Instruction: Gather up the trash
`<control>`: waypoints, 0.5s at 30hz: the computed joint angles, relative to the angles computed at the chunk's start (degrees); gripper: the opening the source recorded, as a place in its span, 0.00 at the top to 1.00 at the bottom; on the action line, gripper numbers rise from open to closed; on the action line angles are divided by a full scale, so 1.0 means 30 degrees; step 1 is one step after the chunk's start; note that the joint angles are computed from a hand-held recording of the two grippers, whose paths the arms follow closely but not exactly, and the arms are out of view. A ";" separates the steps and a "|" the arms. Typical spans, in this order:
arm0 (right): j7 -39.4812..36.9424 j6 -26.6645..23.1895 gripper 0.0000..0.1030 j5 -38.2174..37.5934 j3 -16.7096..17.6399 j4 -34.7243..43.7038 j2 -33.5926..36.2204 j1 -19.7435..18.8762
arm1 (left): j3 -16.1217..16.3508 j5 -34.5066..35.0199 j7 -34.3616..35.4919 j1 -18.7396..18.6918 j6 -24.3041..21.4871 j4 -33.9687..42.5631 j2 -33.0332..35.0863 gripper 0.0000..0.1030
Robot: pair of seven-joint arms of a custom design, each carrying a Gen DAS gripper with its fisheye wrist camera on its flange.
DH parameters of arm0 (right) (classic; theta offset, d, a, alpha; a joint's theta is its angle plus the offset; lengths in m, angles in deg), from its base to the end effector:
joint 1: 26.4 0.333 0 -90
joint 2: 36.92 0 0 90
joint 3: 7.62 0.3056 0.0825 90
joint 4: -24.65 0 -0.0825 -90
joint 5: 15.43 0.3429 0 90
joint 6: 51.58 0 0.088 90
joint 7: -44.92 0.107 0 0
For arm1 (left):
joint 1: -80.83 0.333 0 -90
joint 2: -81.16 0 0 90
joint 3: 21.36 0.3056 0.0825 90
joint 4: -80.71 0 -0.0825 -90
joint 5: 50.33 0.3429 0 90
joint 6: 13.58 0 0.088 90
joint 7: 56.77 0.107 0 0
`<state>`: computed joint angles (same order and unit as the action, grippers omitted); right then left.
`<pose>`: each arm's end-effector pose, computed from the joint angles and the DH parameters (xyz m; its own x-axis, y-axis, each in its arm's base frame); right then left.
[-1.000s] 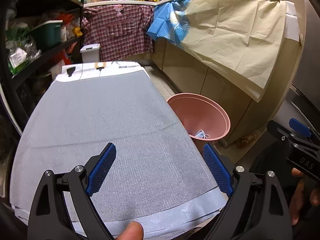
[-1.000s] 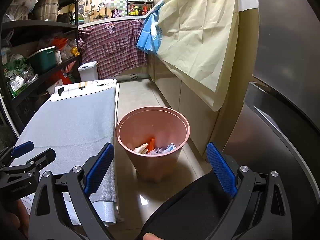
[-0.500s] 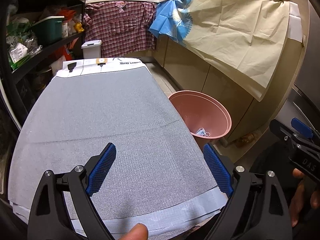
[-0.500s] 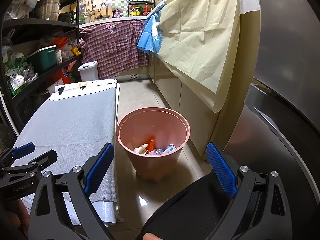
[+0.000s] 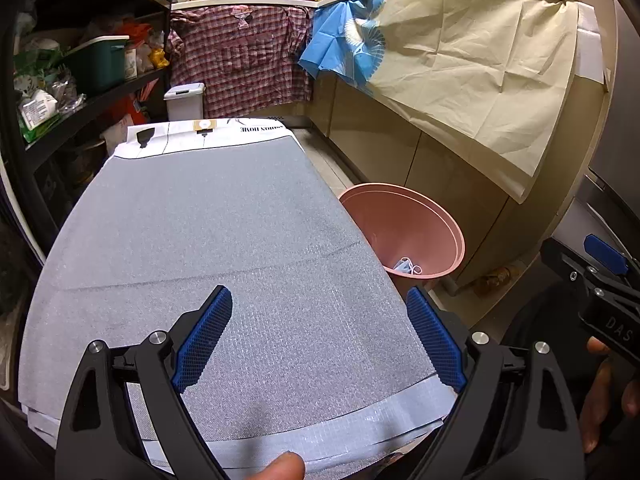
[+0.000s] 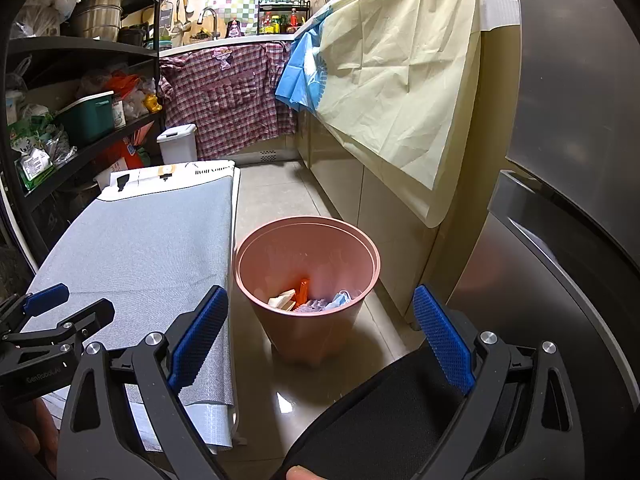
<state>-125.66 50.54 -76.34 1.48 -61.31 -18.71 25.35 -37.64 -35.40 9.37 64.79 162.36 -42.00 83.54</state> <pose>0.3804 0.4978 0.5248 -0.4035 -0.9150 -0.0089 -0.5035 0.2302 -0.8328 0.4632 -0.3150 0.5049 -0.4325 -0.8934 0.1214 -0.6107 0.1912 -0.7685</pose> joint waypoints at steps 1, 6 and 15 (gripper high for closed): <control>0.0008 0.0017 0.10 -0.0011 -0.0006 -0.0021 -0.0006 -0.0006 | -0.0018 -0.0067 0.0056 0.0007 -0.0018 -0.0003 -0.0002 0.16; -0.0026 -0.0037 0.10 0.0001 -0.0006 0.0051 0.0040 0.0025 | 0.0168 0.0808 -0.0606 -0.0053 0.0100 -0.0037 -0.0074 0.16; -0.0025 -0.0084 0.10 -0.0004 -0.0029 0.0127 0.0095 0.0074 | 0.0268 0.1679 -0.1335 -0.0049 0.0195 0.0005 -0.0073 0.16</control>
<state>-125.73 50.29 -76.35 1.40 -60.93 -18.42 25.57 -36.84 -30.36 5.37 64.65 162.95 -41.99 83.32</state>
